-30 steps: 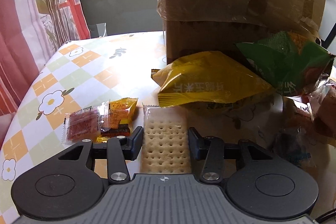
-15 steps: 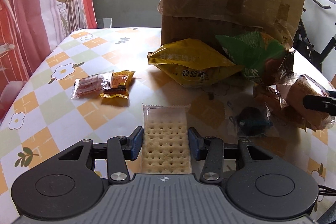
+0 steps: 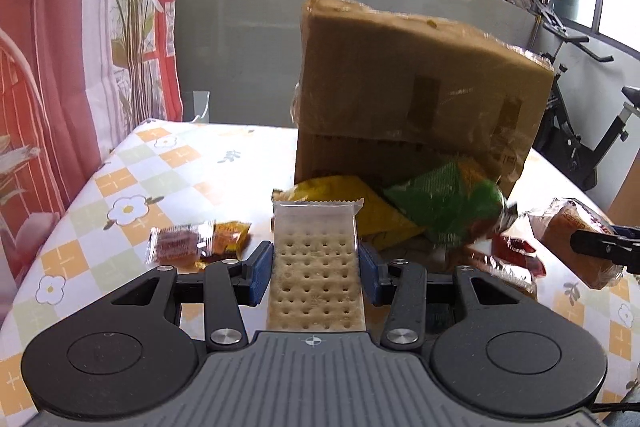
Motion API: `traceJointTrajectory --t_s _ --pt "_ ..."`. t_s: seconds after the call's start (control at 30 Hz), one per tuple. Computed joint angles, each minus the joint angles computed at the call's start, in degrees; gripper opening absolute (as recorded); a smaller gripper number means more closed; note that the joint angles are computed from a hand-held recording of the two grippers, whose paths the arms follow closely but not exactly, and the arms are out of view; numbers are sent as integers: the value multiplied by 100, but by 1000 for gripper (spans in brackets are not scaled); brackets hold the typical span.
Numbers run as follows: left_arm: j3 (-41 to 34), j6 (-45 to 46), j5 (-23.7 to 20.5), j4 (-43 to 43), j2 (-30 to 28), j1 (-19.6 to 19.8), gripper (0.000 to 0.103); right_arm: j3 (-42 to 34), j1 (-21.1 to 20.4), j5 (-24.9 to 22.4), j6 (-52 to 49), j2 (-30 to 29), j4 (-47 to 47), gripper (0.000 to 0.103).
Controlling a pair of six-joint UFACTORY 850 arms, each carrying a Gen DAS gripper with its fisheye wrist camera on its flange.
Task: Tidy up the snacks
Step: 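Lift both snacks over the lined box and open both tools to drop them, then move both open tools back from the box to the snack pile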
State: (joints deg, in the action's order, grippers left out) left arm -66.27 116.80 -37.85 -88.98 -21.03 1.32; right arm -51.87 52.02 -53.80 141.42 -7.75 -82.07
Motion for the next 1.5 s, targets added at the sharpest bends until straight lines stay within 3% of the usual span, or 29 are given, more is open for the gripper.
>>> traceJointTrajectory --t_s 0.43,0.73,0.93,1.1,1.3,1.43,1.5 --pt "-439 271 -366 -612 78 -249 48 -125 -238 -482 -257 356 -731 77" --pt "-1253 227 -538 -848 -142 -671 48 -638 -936 58 -1322 528 -1617 77" --pt "-2399 -506 -128 -588 -759 -1232 48 -1433 -1718 450 -1846 -58 -1531 77" --pt "-3495 -1770 456 503 -1440 -1633 48 -1991 -2154 828 -2272 -583 -944 77" --pt "-3480 -1513 888 626 -1538 -1842 49 -1976 -2397 1159 -2077 -649 -708 78" --pt "-3419 -1475 898 582 -1507 -1836 62 -1937 -2372 1098 -2023 -591 -582 81" --pt "-3371 -1379 859 568 -1456 -1801 62 -1842 -2322 1056 -1813 -492 -732 81"
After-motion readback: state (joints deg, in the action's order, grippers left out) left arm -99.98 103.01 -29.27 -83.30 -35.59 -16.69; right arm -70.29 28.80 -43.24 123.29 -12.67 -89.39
